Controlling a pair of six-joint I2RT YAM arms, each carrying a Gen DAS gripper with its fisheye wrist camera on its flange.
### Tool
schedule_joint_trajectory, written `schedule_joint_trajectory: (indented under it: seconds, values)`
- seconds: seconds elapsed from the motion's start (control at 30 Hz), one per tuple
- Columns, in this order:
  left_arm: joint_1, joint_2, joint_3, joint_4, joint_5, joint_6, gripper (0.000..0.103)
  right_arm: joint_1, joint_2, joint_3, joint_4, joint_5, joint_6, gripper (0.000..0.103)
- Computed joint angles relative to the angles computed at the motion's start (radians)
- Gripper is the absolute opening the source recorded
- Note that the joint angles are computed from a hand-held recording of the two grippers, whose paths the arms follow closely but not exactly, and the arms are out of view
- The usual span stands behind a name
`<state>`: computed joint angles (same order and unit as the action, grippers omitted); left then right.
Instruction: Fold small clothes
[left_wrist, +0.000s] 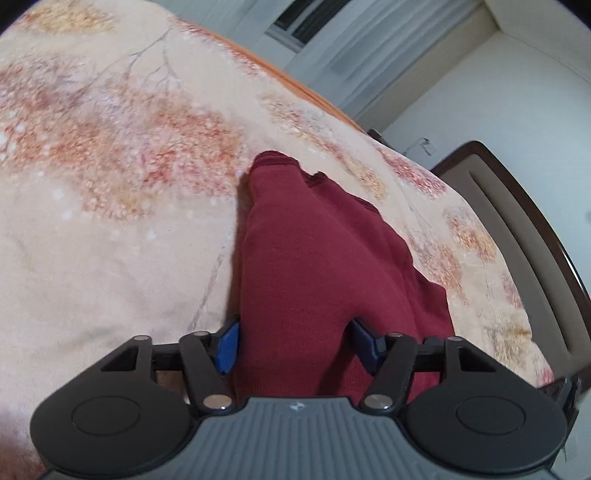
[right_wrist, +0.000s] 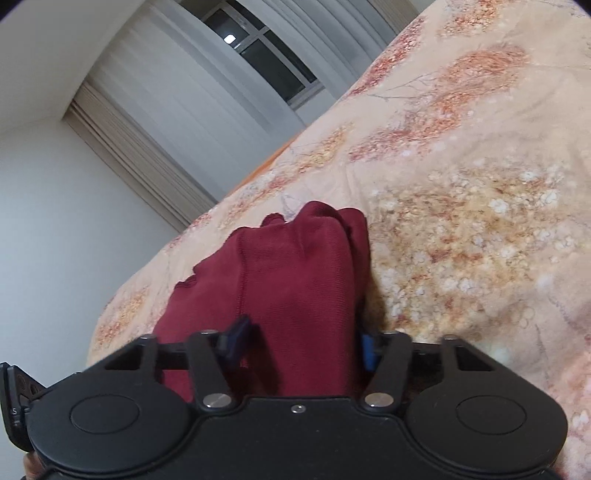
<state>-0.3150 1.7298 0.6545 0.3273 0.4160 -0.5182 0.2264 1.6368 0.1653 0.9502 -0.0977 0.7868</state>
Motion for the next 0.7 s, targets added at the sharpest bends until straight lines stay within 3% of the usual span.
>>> schedule_joint_trajectory:
  seconds: [0.07,0.1,0.17,0.47,0.7]
  values:
    - [-0.016,-0.019,0.009,-0.035,-0.038,-0.002,0.043,0.004,-0.025,0.002,-0.029,0.009,0.002,0.027]
    - [-0.021,-0.037,0.008,-0.046,-0.046,0.002,0.039,0.014,-0.052,0.001,-0.054,0.018,-0.002,0.021]
    - [-0.034,-0.082,0.007,-0.084,-0.07,0.01,0.033,0.037,-0.122,0.019,-0.139,0.049,-0.021,0.018]
    - [0.006,-0.445,-0.007,-0.383,-0.093,0.077,0.03,0.289,-0.51,0.126,-0.587,0.266,-0.07,0.016]
    - [0.229,-0.837,-0.071,-0.726,-0.004,0.225,0.03,0.635,-0.549,0.198,-0.669,0.512,0.05,0.016]
